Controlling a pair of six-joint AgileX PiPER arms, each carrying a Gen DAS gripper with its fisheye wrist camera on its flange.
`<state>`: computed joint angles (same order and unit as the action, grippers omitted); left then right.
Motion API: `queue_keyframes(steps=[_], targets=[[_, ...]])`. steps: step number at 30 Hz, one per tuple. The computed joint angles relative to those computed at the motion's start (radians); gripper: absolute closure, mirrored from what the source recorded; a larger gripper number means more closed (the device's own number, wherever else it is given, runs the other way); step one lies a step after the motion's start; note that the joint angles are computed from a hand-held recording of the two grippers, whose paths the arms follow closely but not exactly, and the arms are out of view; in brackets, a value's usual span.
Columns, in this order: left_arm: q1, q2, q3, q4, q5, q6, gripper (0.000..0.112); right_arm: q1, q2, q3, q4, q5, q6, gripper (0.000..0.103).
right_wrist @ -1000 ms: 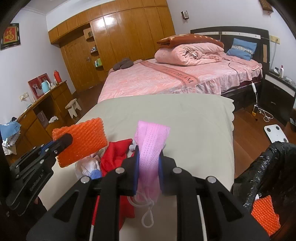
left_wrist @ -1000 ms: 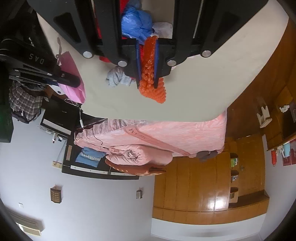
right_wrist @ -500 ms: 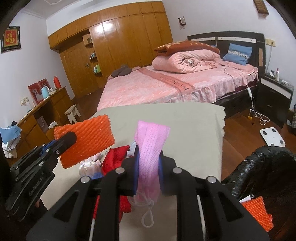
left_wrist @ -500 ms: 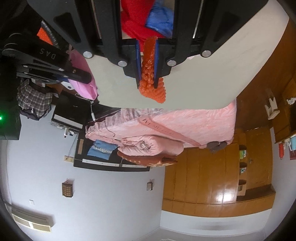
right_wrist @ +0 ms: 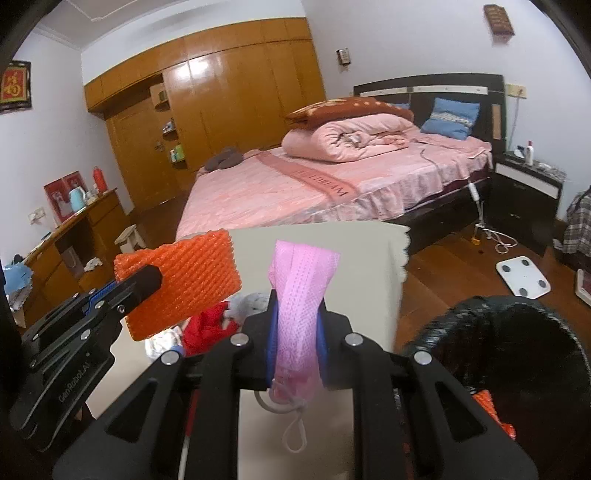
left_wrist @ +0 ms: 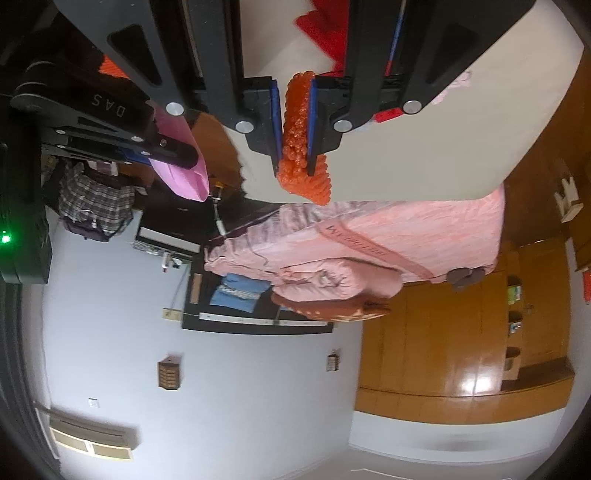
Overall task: Collect trash
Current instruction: 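Carry the orange pad and pink mask over the black bin, then open both tools to drop the orange pad and pink mask into the bin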
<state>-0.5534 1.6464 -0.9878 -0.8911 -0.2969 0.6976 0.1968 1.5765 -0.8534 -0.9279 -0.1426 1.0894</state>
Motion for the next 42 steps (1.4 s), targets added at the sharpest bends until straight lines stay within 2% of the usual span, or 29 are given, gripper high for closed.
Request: queue_keyframes(steps=[14,26,33,40,41,42], targets=[[-0.142,0.096,-0.151,-0.019,0.034,0.038,0.101,-0.23,-0.153,0.174,-0.068,-0.03,0.01,0.087],[-0.243,0.236,-0.345,-0.057,0.127,0.095,0.101,-0.492,-0.204,0.262,-0.194,-0.102,0.046,0.087],[-0.288,0.329,-0.465,-0.248,0.18,0.299,0.101,-0.644,-0.193,0.288,-0.243,-0.157,0.042,0.086],[-0.307,0.407,-0.558,-0.595,0.22,0.643,0.1,-0.711,-0.156,0.295,-0.215,-0.176,-0.016,0.082],[-0.305,0.411,-0.56,-0.619,0.232,0.665,0.096,-0.708,-0.149,0.291,-0.208,-0.169,-0.021,0.081],[-0.301,0.416,-0.563,-0.658,0.242,0.7,0.089,-0.708,-0.144,0.294,-0.186,-0.162,-0.043,0.076]])
